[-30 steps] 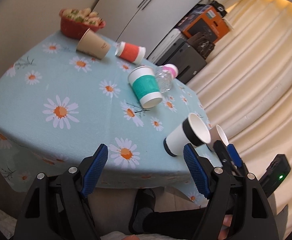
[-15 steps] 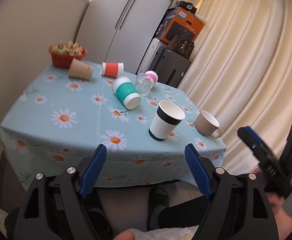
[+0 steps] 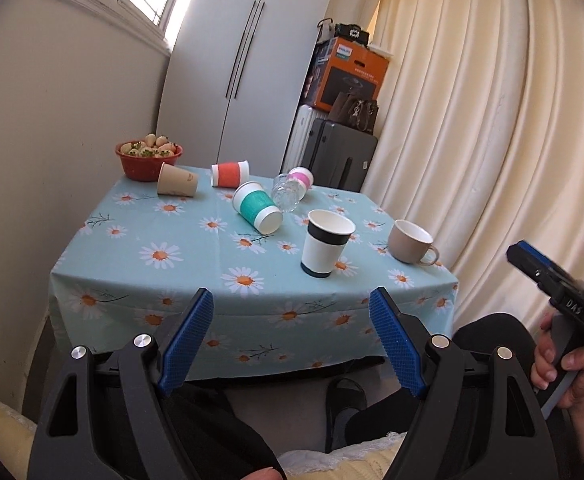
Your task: Flip cup upright
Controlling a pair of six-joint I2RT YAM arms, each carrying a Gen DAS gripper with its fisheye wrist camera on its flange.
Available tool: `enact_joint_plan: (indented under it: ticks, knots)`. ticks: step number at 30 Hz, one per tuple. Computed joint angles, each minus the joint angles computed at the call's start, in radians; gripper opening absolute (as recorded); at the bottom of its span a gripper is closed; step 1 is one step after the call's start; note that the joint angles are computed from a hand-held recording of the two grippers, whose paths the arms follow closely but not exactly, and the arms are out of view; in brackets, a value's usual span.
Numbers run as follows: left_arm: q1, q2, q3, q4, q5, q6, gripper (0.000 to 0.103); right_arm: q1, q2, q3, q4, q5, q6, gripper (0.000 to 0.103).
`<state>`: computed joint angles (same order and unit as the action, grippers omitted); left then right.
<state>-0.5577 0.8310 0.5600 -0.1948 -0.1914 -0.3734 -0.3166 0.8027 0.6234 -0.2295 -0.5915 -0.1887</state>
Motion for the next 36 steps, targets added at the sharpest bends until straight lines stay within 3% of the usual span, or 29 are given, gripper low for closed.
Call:
enact_joint_plan:
  ticks: [13,36]
  knots:
    - [-0.186,-0.04,-0.024,-0.035,-0.26,0.033,0.078,-0.002,-0.029,-0.035,-0.037,0.065,-0.028,0.094]
    - [-0.14,-0.013,-0.022,-0.039,-0.2,0.033,0.078,0.022,-0.005,-0.04,-0.035,0.114,-0.012,0.095]
